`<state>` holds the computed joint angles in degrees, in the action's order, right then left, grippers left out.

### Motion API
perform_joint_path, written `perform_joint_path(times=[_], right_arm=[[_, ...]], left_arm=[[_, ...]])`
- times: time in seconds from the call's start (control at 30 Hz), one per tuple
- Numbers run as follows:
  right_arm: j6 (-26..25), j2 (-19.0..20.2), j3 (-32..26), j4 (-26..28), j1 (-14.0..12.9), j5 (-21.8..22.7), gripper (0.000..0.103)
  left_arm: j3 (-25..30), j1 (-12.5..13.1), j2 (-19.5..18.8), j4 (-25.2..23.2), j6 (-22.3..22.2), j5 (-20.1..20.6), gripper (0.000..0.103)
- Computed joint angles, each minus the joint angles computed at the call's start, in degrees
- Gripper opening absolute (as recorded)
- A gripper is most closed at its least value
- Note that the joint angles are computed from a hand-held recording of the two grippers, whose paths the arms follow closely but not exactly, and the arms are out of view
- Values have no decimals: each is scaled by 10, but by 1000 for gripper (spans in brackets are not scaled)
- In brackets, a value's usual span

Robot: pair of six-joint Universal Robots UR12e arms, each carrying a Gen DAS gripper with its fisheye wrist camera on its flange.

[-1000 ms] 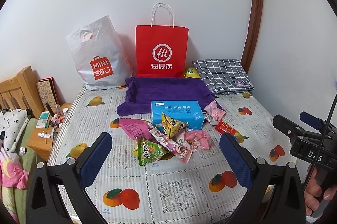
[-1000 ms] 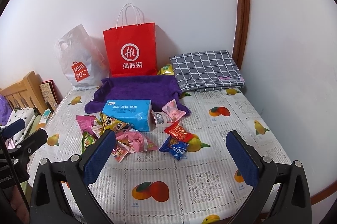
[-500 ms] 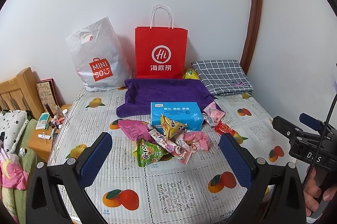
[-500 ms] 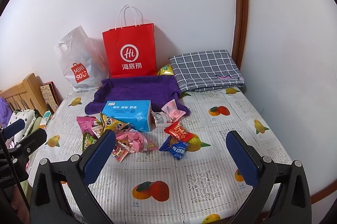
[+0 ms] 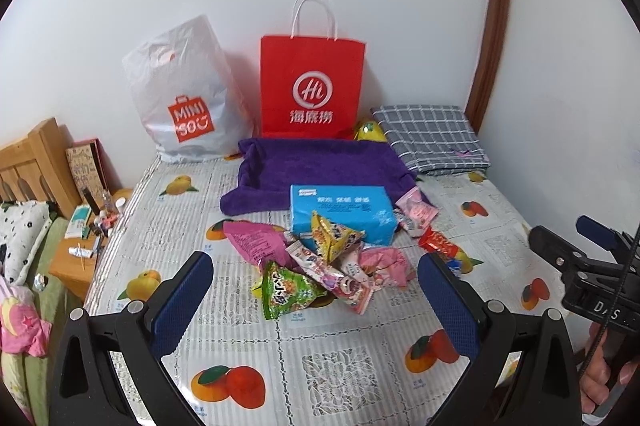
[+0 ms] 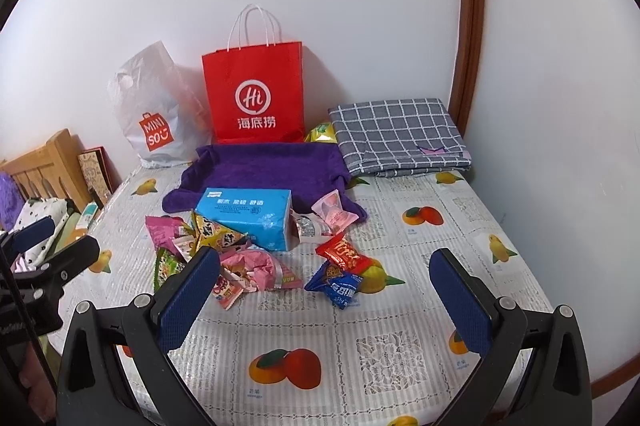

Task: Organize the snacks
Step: 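Grasp the blue snack packet with the right tool while the left tool grasps the green snack bag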

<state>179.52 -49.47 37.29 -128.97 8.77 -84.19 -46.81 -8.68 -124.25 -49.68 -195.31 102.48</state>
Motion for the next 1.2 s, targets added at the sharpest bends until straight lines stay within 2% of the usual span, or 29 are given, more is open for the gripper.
perform_joint_path(times=[0.2, 0.3, 0.4, 0.5, 0.7, 0.87, 1.07, 1.2], right_arm=[[-10, 29, -30, 29, -4, -13, 103], [-10, 54, -61, 62, -7, -16, 101], [-12, 81, -95, 96, -11, -7, 94], [-13, 107, -127, 123, -14, -1, 91], [-30, 143, -173, 173, -18, 34, 91], [-53, 157, -178, 184, -15, 50, 91], [-67, 187, -222, 210, -9, 28, 90], [-66, 188, -217, 193, -9, 29, 87]], left_arm=[[21, 13, -21, -35, -16, -13, 103], [28, 21, -31, -55, -25, -20, 103], [33, 28, -41, -72, -34, -28, 103], [38, 35, -49, -85, -39, -38, 102], [49, 43, -62, -95, -43, -49, 102], [48, 49, -65, -90, -41, -57, 102], [46, 54, -65, -97, -46, -58, 102], [36, 57, -61, -94, -46, -62, 102]])
